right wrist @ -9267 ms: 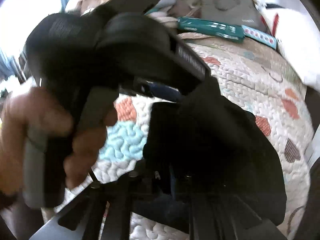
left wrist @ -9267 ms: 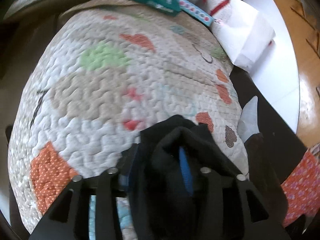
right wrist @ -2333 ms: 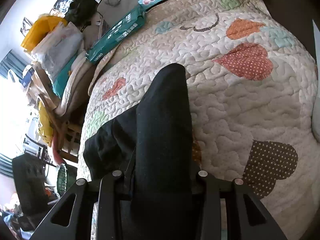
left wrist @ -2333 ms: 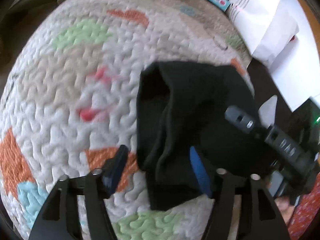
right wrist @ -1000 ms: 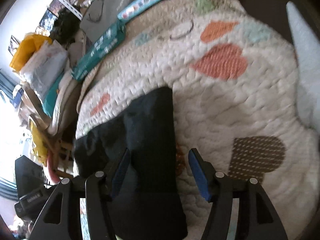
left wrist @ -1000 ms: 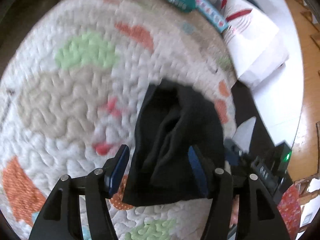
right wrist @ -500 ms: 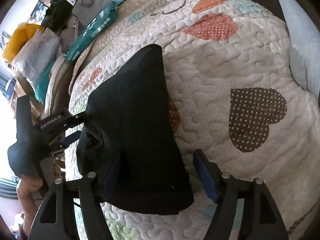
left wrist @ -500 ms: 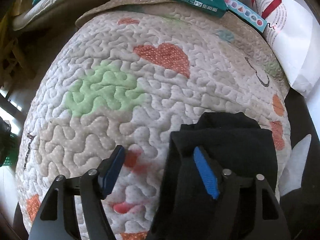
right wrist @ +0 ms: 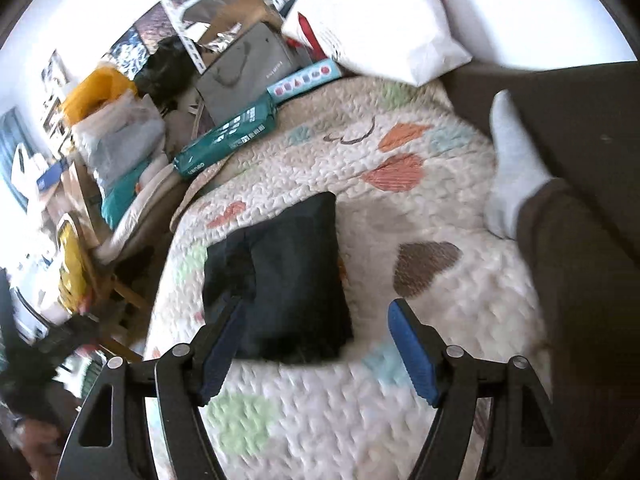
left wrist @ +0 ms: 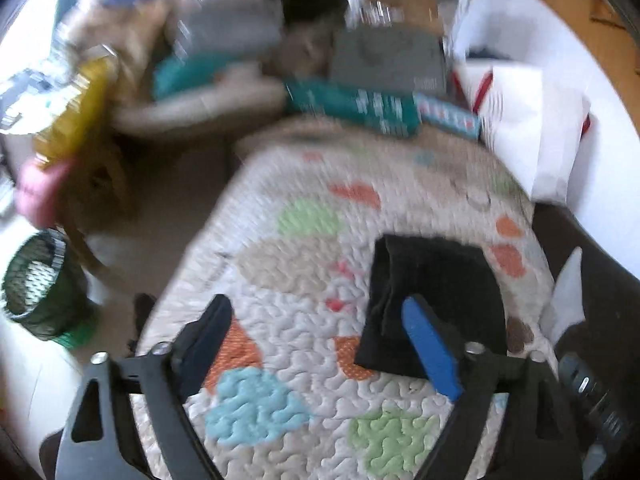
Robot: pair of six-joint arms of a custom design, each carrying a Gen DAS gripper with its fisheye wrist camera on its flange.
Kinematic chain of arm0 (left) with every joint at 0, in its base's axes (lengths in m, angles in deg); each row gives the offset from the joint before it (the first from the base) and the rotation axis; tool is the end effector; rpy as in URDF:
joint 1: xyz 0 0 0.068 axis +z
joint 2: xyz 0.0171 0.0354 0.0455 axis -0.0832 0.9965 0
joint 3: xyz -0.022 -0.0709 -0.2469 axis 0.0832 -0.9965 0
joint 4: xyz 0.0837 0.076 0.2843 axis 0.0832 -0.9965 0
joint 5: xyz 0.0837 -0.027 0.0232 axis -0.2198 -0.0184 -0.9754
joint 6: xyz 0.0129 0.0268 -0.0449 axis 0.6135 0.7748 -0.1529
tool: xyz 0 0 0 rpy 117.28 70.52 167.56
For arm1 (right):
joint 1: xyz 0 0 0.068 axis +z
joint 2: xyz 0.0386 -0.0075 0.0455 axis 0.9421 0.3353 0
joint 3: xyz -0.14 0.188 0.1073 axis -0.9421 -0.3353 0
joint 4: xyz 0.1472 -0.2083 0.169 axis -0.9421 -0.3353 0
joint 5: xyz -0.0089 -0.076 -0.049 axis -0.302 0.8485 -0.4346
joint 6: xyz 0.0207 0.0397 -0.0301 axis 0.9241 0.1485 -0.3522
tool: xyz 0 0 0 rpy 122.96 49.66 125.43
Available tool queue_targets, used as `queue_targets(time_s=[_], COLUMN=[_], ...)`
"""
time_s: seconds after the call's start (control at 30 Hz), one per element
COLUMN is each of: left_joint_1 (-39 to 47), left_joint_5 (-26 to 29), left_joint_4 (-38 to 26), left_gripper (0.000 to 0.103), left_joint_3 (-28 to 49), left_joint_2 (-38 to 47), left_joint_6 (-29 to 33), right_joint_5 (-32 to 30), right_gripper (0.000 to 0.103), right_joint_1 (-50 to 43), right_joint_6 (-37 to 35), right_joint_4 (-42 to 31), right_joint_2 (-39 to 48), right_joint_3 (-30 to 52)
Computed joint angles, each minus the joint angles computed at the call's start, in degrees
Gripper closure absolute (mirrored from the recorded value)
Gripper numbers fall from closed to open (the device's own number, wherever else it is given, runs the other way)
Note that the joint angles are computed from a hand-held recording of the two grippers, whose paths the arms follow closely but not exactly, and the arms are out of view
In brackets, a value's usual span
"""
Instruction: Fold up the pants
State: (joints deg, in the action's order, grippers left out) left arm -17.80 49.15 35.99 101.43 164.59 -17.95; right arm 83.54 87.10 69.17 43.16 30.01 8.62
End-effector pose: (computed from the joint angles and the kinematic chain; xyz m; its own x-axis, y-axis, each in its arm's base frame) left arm 0.3498 -0.0829 0.3370 -0.6609 -0.0209 -0.7502 0.1545 0.9744 -0.1632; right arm 0.2421 0.0620 0.3133 -0.5280 0.5153 -0.6750 0.3807 0.8542 0.3542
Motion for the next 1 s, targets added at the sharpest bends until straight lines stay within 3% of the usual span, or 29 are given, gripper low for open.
queue_targets(time_s=[0.1,0.17,0.27,0.4,0.47,0.57,0.63,0.8,1.0], left_joint_1=[-4.50,-6.35,-8.26,-12.97,-16.49,-20.92,-21.31,-15.64,-12.90], left_joint_5=[-11.45,-13.61,-17.18,-26.15,-34.32,-43.47,-42.49,-27.19,-20.33], left_joint_4=[4.38,3.02,2.28,5.33,7.52,10.74,11.01,3.65,0.10], left_gripper=[0.010,0.010,0.010,0.008,0.005,0.000,0.000,0.000,0.000], left_joint_3=[-7.49,-10.25,-15.89,-25.56,-27.57,-28.34,-27.45,-22.08,-21.39], left_joint_2=[-7.41,-10.64,-17.00,-28.83,-31.66,-34.74,-36.65,-36.98,-34.31], left_joint_6=[-3.60,-4.41,-2.27,6.66,12.24,15.67,14.82,7.22,4.18], right_joint_5=[3.02,4.04,11.45,16.32,16.50,18.52,20.11,20.93,20.89], right_gripper=[0.024,0.024,0.024,0.024,0.024,0.024,0.024,0.024,0.024], right_joint_1=[4.92,6.53,11.65,16.99,18.59,20.48,21.61,21.48,21.63], right_joint_6=[2.95,3.18,1.49,1.62,2.60,3.02,3.73,4.69,4.62], right_joint_4=[-1.80,-2.76,-4.24,-5.37,-6.15,-7.50,-8.21,-8.74,-8.26], right_joint_2=[-1.39,-0.64,-0.71,-1.42,-1.37,-0.90,-1.31,-1.48,-1.52], right_joint_3=[-2.77,-2.76,-1.77,-1.73,-1.99,-1.78,-1.88,-1.95,-2.16])
